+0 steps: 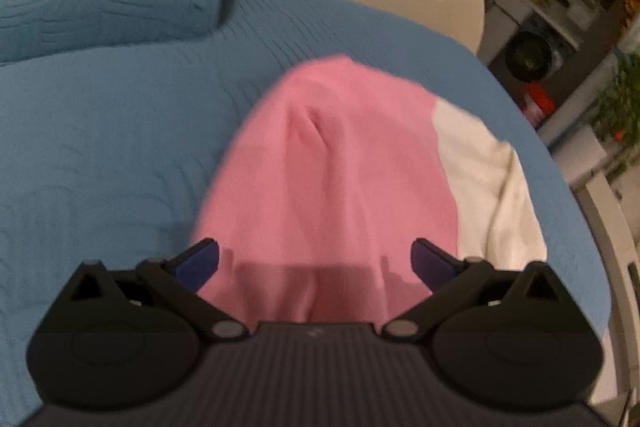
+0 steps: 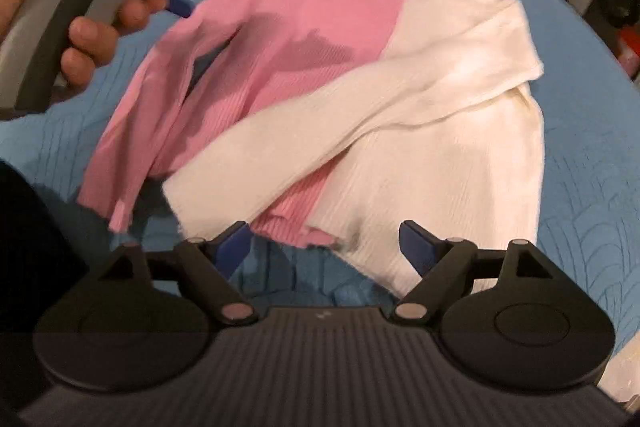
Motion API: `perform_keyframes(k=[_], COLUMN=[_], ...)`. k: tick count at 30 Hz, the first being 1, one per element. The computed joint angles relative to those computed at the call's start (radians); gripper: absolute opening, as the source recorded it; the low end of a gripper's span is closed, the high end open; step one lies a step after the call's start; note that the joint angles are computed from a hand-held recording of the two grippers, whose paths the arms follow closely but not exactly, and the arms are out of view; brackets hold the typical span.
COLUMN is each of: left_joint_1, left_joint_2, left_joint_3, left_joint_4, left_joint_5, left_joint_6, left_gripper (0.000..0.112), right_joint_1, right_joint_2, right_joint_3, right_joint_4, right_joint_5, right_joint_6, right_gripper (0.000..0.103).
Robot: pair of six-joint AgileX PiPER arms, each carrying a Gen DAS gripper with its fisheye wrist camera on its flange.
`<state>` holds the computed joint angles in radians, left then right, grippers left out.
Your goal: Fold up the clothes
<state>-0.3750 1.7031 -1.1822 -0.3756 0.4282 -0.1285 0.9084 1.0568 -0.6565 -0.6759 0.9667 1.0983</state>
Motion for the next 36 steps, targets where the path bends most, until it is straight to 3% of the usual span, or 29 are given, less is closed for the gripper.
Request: perform_keyframes(k=[2,4,6,9,11,12,15,19,22,24,26,28,30,32,34,36], left_joint_1=[0.071,0.116,0.169,0.243,0.247,0.245,0.227,0.206,0.201,0.196,0.194,0.193,0.198,0.212,0.224,0.233], left_joint_2=[-0.022,-0.018,0.008,0.046,0.054,0.056,0.051,0.052,0.058,0.061,0.066,0.066,0.066,0.056,0.043,0.02], left_joint_3=[0.025,0.028,0.026,0.025,0.024,0.023,0.025,0.02,0.017,0.015,0.013,0.013,0.015,0.035,0.057,0.091], left_joint_4=[-0.109,-0.104,-0.151,-0.389,-0.396,-0.386,-0.367,-0.331,-0.331,-0.324,-0.32,-0.314,-0.326,-0.4,-0.461,-0.515], left_joint_5=[-0.021,-0.032,-0.015,0.054,0.056,0.054,0.039,0.03,0.025,0.028,0.029,0.032,0.03,0.017,-0.002,-0.044], left_joint_6=[0.074,0.021,-0.007,0.137,0.138,0.128,0.117,0.093,0.095,0.096,0.1,0.098,0.106,0.156,0.192,0.209], left_gripper=[0.103,0.103,0.103,0.103,0.103,0.103,0.103,0.103,0.103,0.103,0.103,0.103,0.103,0.103,0.103,0.103], right_joint_1=[0.199,0.363,0.39,0.401,0.392,0.36,0.217,0.23,0.151,0.075,0.038,0.055,0.078,0.097,0.094,0.037], right_joint_2=[-0.04,-0.025,0.02,0.195,0.242,0.259,0.321,0.321,0.294,0.333,0.378,0.414,0.439,0.433,0.424,0.331], right_joint_3=[0.018,0.029,0.02,-0.009,-0.042,-0.051,-0.114,-0.115,-0.117,-0.155,-0.195,-0.226,-0.246,-0.236,-0.204,-0.169], right_joint_4=[-0.2,-0.337,-0.318,-0.288,-0.268,-0.267,-0.137,-0.096,0.176,0.367,0.43,0.385,0.332,0.28,0.124,0.076], right_joint_5=[0.078,0.065,0.001,-0.126,-0.149,-0.169,-0.241,-0.278,-0.353,-0.345,-0.326,-0.312,-0.303,-0.318,-0.365,-0.414], right_joint_6=[0.163,0.185,0.047,-0.238,-0.317,-0.33,-0.501,-0.559,-0.76,-0.957,-1.091,-1.091,-1.041,-0.936,-0.736,-0.536], right_gripper=[0.084,0.084,0.084,0.078,0.066,0.066,0.066,0.064,0.051,0.049,0.051,0.051,0.044,0.01,0.01,0.01])
